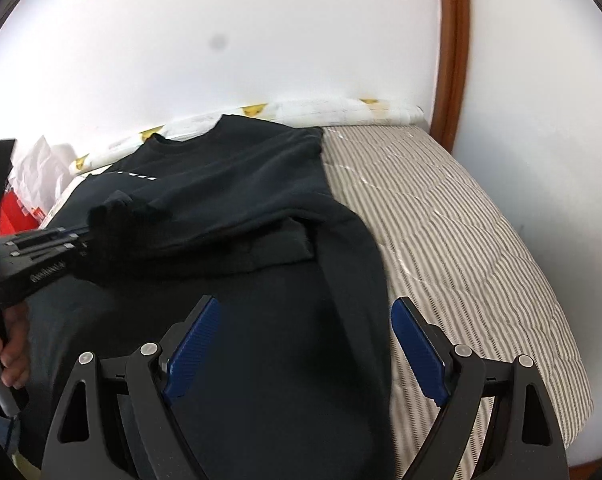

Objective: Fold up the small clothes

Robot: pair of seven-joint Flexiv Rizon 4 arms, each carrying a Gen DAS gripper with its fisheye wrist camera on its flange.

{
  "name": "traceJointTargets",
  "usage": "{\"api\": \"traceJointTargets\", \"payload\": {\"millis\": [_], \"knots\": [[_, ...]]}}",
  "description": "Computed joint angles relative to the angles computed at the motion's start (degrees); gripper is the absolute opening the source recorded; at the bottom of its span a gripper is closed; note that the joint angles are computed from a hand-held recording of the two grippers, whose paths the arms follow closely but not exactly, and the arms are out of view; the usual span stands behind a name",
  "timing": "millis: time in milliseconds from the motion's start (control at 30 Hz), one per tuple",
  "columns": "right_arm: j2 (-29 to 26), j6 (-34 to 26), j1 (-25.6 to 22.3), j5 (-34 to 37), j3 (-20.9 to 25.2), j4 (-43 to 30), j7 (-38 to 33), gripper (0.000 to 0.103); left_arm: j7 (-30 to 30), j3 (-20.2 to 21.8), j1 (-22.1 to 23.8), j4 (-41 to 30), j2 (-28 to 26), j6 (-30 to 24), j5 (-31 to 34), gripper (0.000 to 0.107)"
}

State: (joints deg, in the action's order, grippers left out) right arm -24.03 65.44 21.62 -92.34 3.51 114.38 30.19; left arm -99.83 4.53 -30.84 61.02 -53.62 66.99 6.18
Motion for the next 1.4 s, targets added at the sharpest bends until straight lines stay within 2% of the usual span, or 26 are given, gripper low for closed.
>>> {"api": "traceJointTargets", "payload": {"millis": [133, 233, 267, 400, 500, 600, 733, 767, 833, 867, 933, 1033, 1100, 1133, 1167, 1267, 1333, 1367, 1400], "knots": [[-1.97, -0.13, 1.48, 2.74, -0.07, -3.09, -3.11, 0.087, -1.35, 0.77, 2.58, 5.66, 3.98, 5.17, 0.04, 0.011], [-3.91, -1.59, 3.54, 6.33, -0.77, -6.37, -7.91, 0.087, -3.63, 3.38, 3.78, 7.47, 5.55, 7.01, -0.03, 0.011], [-4.38, -2.35, 4.27, 7.71, -1.08, -7.18, -9.62, 0.087, -3.69, 2.88, 5.00, 8.31, 6.06, 7.40, -0.68, 0.011], [-6.54, -4.64, 6.72, 12.60, -2.50, -10.58, -15.20, 0.087, -2.50, -1.71, 11.75, 13.24, 7.83, 8.78, -5.92, 0.011], [-7.67, -4.91, 7.86, 15.70, -3.56, -12.12, -17.68, 0.087, -1.19, -4.81, 15.64, 17.55, 8.39, 9.54, -10.09, 0.017], [-8.29, -5.04, 8.76, 17.95, -4.48, -13.03, -19.24, 0.087, -2.76, -2.75, 15.32, 19.87, 8.26, 8.94, -11.36, 0.026], [-9.19, -5.45, 9.86, 20.26, -5.40, -14.26, -21.24, 0.087, 3.44, -11.27, 21.47, 24.16, 8.09, 12.58, -15.81, 0.029], [-9.39, -5.66, 10.16, 20.66, -5.62, -14.49, -21.68, 0.087, 4.74, -12.49, 22.27, 24.60, 7.89, 13.43, -16.83, 0.032], [-9.69, -5.81, 10.59, 21.54, -5.90, -14.74, -22.40, 0.087, 6.14, -12.40, 21.87, 23.71, 7.21, 13.41, -18.05, 0.040], [-9.90, -5.69, 10.72, 21.81, -6.08, -14.89, -22.63, 0.087, 6.95, -12.36, 21.65, 23.07, 6.78, 13.28, -18.41, 0.052], [-10.38, -5.87, 11.01, 22.58, -6.41, -15.20, -23.09, 0.087, 8.47, -11.32, 20.51, 20.57, 5.57, 11.54, -18.57, 0.064], [-10.57, -5.06, 10.98, 22.52, -7.25, -15.01, -22.47, 0.087, 7.68, -6.89, 17.28, 15.80, 3.45, 7.85, -17.48, 0.062], [-10.60, -4.56, 10.68, 22.01, -7.89, -15.03, -22.46, 0.087, 7.26, -6.00, 16.59, 14.27, 2.68, 6.56, -17.07, 0.048], [-10.61, -5.56, 10.78, 21.93, -8.27, -15.25, -22.82, 0.087, 6.03, -4.33, 15.54, 13.58, 2.62, 5.62, -16.44, 0.032], [-10.64, -7.50, 11.08, 22.05, -8.61, -15.59, -23.28, 0.087, 5.55, -3.74, 15.13, 13.58, 2.78, 5.96, -15.74, 0.006], [-11.00, -11.94, 11.22, 21.92, -9.15, -16.34, -23.80, 0.087, 5.30, -3.81, 15.21, 16.06, 4.66, 11.45, -13.98, 0.005], [-11.41, -13.83, 11.07, 20.81, -9.76, -16.59, -22.53, 0.087, 8.61, -7.30, 17.42, 18.12, 5.86, 15.37, -16.36, 0.005], [-11.74, -14.48, 10.82, 20.61, -9.72, -16.78, -22.46, 0.087, 7.10, -6.51, 17.20, 17.45, 5.85, 15.49, -15.23, 0.005], [-12.42, -16.10, 10.64, 21.79, -9.41, -17.38, -23.43, 0.087, 5.99, -3.90, 15.72, 16.14, 5.35, 14.99, -15.12, 0.005]]}}
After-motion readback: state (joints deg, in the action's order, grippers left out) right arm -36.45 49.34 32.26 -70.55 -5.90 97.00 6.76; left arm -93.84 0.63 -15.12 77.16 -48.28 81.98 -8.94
